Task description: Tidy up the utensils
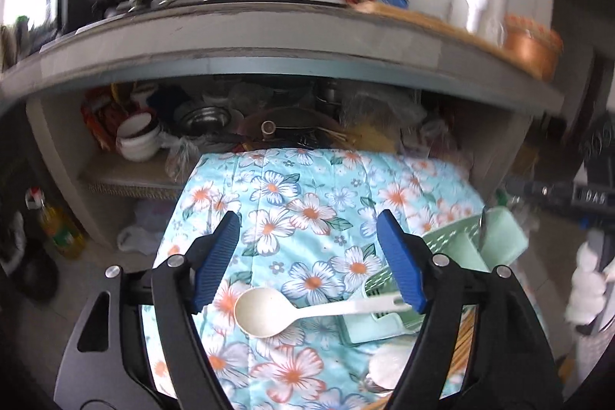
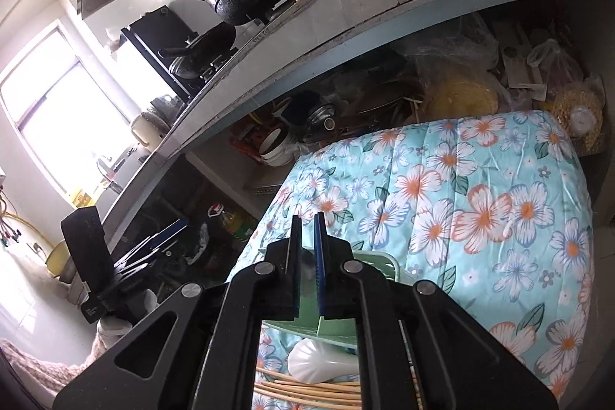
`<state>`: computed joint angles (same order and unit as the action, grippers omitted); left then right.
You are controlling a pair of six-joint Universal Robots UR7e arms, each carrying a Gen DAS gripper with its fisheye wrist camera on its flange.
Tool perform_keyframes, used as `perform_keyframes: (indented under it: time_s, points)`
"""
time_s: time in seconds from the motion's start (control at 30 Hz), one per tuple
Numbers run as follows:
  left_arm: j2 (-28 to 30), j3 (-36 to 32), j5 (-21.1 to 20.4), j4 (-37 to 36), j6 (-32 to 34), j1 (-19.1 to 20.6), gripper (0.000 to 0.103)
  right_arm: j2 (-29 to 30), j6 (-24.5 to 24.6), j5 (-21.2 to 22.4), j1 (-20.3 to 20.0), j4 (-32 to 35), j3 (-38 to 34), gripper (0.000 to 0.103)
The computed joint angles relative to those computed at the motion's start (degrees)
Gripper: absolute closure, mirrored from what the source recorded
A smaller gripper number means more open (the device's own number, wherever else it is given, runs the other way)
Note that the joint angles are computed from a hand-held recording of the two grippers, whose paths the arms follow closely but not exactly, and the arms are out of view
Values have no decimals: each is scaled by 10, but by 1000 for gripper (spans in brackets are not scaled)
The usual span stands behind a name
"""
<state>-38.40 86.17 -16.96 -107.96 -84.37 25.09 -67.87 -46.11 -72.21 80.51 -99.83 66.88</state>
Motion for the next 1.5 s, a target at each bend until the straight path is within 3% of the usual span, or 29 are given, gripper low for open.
perform_keyframes:
  time_s: [0.1,0.2,0.4,0.53,0.67,0.8,1.1,1.2,1.33,1.5]
  points:
    - [-14,23,6,10,-55,-9,29,-13,-5,10,-1,-11,7,92]
    - [-23,37,5,43,-109,-18,28,-40,-18,26,-5,-38,29,82]
    - [-35,65,7,116,-216,-44,28,-132,-97,33,-15,-143,130,52]
    - [-39,76,-15,138,-243,-48,28,-172,-133,27,-23,-165,170,49]
    - [-63,126,-48,32,-234,-39,28,-194,-140,22,-38,-153,187,47]
    - [-91,210,-81,-187,-197,-16,28,-203,-135,9,-55,-130,200,47]
    - [-80,297,-199,-556,-102,80,57,-206,-101,-13,-93,-100,208,47]
    - [-74,295,-212,-584,-95,96,62,-201,-85,-10,-99,-101,198,47]
    - [-81,288,-224,-554,-122,101,72,-192,-71,-6,-104,-94,186,47]
    - [-74,276,-238,-543,-109,98,79,-186,-71,-9,-101,-90,184,47]
